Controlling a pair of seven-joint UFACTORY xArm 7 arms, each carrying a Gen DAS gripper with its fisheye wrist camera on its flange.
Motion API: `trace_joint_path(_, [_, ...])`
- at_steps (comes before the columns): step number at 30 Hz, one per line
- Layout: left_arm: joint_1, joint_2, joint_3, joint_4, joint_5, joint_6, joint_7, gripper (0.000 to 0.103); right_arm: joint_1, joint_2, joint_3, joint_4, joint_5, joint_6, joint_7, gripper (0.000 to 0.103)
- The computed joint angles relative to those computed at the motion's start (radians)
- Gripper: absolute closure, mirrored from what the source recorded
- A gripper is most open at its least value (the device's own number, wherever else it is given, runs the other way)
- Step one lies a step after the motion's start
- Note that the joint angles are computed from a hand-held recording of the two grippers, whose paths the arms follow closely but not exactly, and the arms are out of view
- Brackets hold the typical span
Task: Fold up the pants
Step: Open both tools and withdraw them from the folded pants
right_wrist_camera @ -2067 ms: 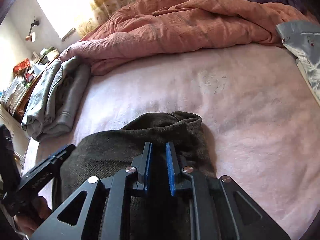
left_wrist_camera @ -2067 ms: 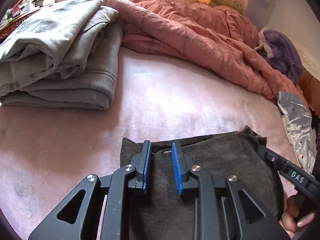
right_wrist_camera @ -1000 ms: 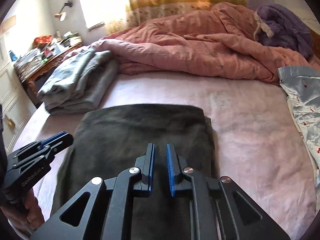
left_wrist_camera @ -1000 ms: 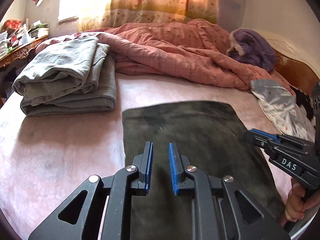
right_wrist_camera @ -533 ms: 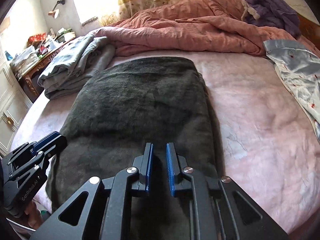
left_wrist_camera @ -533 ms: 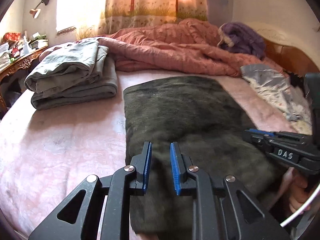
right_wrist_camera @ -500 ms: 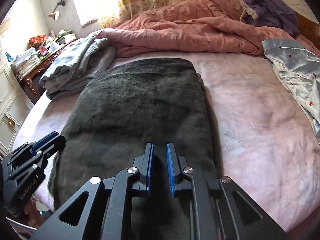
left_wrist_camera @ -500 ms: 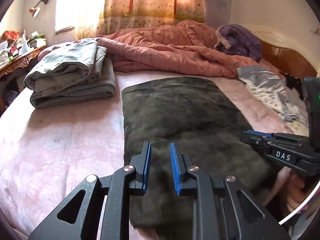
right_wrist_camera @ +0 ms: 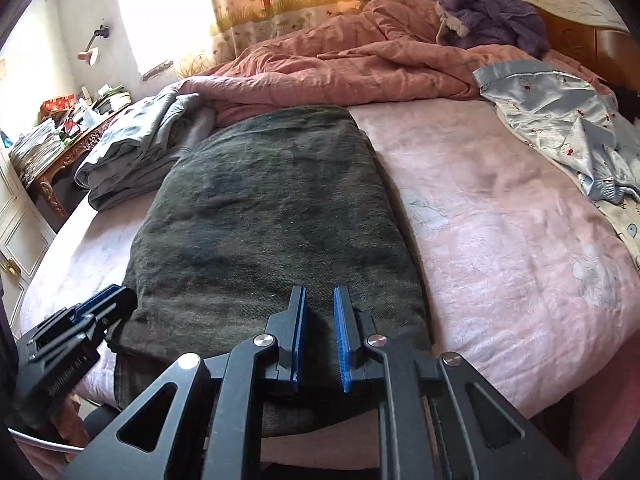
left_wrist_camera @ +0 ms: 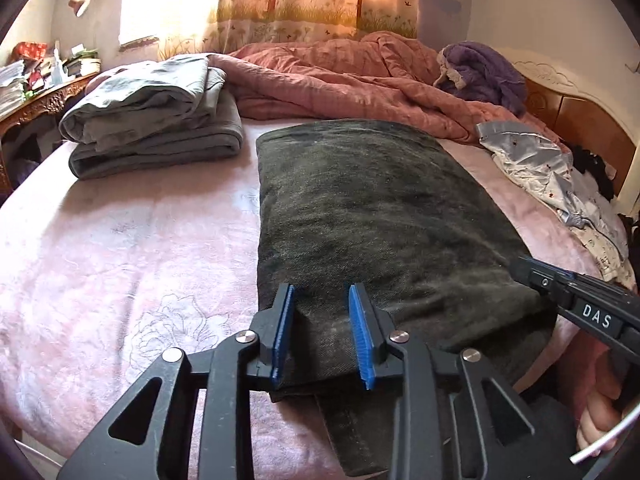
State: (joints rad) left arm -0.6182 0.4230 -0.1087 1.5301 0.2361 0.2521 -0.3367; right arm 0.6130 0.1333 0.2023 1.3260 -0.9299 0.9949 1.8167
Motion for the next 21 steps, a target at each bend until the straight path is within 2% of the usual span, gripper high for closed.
trace_joint_path(1, [-0.003,0.000,0.008,0.000,-0.001,0.000,-0.014,0.063,0.008,0.013,0.003,0.014,-0.014,0.026,-0.001,0.083])
trace_joint_path(3, [0.019,0.001,-0.007,-0.001,-0.031,0.002,-0.021,0.054,0.021,0.052,0.003,0.062,0.008,0.079,-0.060,0.083])
trace_joint_path(5, [0.063,0.004,-0.054,-0.004,-0.088,0.001,0.021,0.054,0.022,0.035,-0.008,0.040,0.005,0.052,-0.055,0.083])
trace_joint_path(7, [0.057,0.003,-0.046,-0.004,-0.093,0.000,0.026,0.054,0.014,0.016,-0.013,0.010,0.007,0.009,-0.037,0.083])
trace_joint_path(11, [-0.008,-0.002,0.028,-0.005,-0.018,0.002,-0.042,0.050,-0.007,-0.040,-0.011,-0.074,-0.033,-0.091,0.058,0.083])
trace_joint_path(12, [-0.009,-0.002,0.029,-0.004,-0.010,0.004,-0.050,0.049,-0.016,-0.060,-0.009,-0.102,-0.051,-0.123,0.098,0.083])
trace_joint_path(14, [0.011,-0.002,0.010,-0.005,-0.021,0.003,-0.041,0.048,-0.036,-0.134,0.002,-0.193,-0.114,-0.204,0.248,0.082])
trace_joint_path(15, [0.024,0.000,-0.004,-0.005,-0.034,0.003,-0.031,0.046,-0.050,-0.172,0.012,-0.237,-0.150,-0.246,0.317,0.079])
trace_joint_path(18, [0.052,0.006,-0.033,0.003,-0.073,0.012,-0.004,0.043,-0.103,-0.285,0.033,-0.359,-0.269,-0.397,0.494,0.046])
trace_joint_path(19, [0.057,0.007,-0.038,0.004,-0.083,0.015,0.002,0.042,-0.120,-0.312,0.037,-0.385,-0.282,-0.428,0.515,0.045])
trace_joint_path(21, [0.060,0.008,-0.042,0.005,-0.096,0.016,0.011,0.042,-0.143,-0.353,0.040,-0.422,-0.231,-0.451,0.485,0.044])
